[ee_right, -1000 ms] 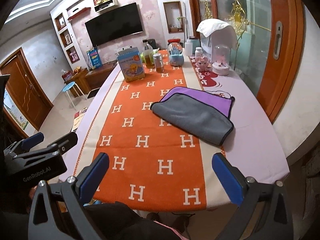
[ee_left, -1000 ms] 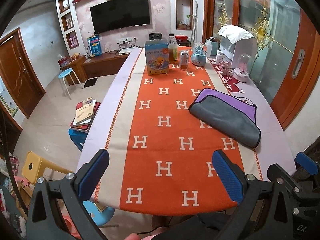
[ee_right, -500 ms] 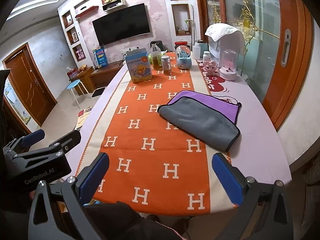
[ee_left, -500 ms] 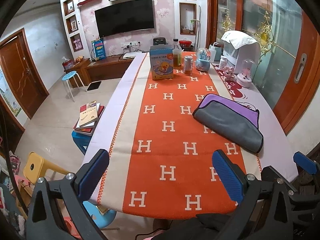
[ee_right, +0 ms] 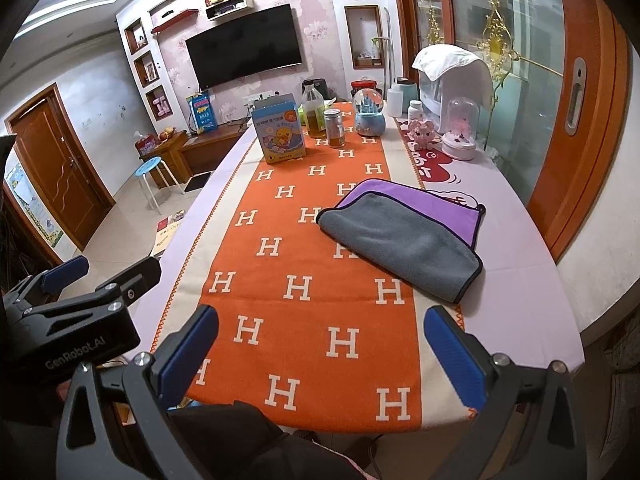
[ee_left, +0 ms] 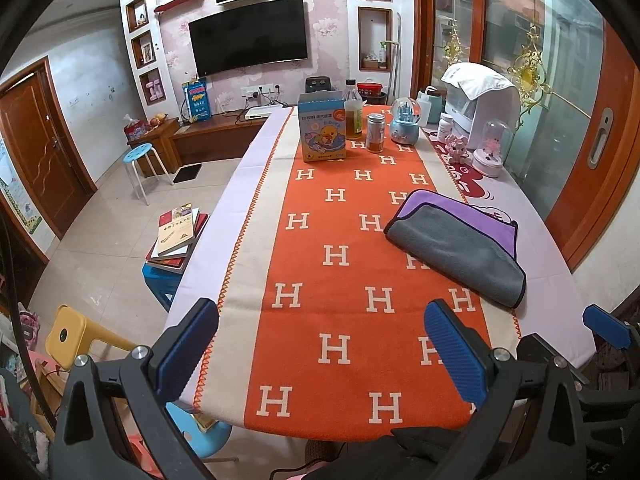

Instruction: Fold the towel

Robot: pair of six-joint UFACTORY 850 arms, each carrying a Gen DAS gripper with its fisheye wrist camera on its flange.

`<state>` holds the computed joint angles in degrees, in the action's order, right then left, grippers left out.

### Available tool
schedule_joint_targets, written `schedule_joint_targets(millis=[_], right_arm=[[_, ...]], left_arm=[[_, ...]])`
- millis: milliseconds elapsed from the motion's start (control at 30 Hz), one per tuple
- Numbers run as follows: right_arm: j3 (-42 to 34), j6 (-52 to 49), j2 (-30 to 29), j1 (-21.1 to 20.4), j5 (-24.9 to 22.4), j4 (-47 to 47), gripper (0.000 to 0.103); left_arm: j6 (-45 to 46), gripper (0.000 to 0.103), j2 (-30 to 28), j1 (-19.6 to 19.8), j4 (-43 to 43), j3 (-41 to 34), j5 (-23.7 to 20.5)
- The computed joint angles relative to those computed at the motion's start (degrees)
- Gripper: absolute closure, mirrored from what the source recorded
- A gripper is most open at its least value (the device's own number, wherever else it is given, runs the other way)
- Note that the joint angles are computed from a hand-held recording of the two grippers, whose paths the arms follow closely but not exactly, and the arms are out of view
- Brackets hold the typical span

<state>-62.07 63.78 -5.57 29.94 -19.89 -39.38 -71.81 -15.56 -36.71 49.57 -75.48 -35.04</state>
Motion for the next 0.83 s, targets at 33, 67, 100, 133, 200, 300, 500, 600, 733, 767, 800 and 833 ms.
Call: schedule_joint_targets(millis=[33,67,100,133,200,300,500,600,733,767,800,833], right_arm=[[0.0,-0.1,0.0,0.0,0.0,0.0,0.0],[0.0,-0.2,0.0,-0.1,0.0,0.2,0.0],[0.0,-0.2,0.1,0.0,0.0,0.2,0.0],[0.1,0.0,0.0,0.0,0.0,0.2,0.0],[0.1,0.0,-0.2,0.2,0.0,0.3,0.0],[0.0,-0.3,-0.5,0.3,0.1,0.7,0.0],[0.1,-1.2,-0.6,0.2,0.3,1.7,0.0],[0.1,-1.2,-0.7,0.2,0.2,1.7,0.0],[0.1,-1.0,-0.7,0.3,0.3,1.6,0.0],[0.0,-1.3,-0.7,0.2,0.2,1.8,0.0],[0.0,-1.4,-0.7,0.2,0.2,1.9,0.0],[0.0,-1.4,-0.7,0.2,0.2,1.9,0.0]], left_arm=[[0.1,0.001,0.0,0.0,-0.1,0.0,0.0],[0.1,0.001,0.0,0.0,-0.1,0.0,0.0],[0.1,0.001,0.0,0.0,-0.1,0.0,0.0],[0.0,0.001,0.0,0.0,-0.1,0.0,0.0],[0.1,0.001,0.0,0.0,-0.1,0.0,0.0],[0.1,0.001,0.0,0.0,-0.1,0.0,0.0],[-0.1,0.001,0.1,0.0,0.0,0.2,0.0],[0.0,0.001,0.0,0.0,0.0,0.1,0.1],[-0.2,0.001,0.1,-0.1,0.1,0.2,0.0],[-0.2,0.001,0.0,0.0,0.1,0.1,0.1],[-0.4,0.001,0.1,-0.1,0.2,0.2,0.0],[-0.4,0.001,0.0,-0.1,0.2,0.2,0.0]])
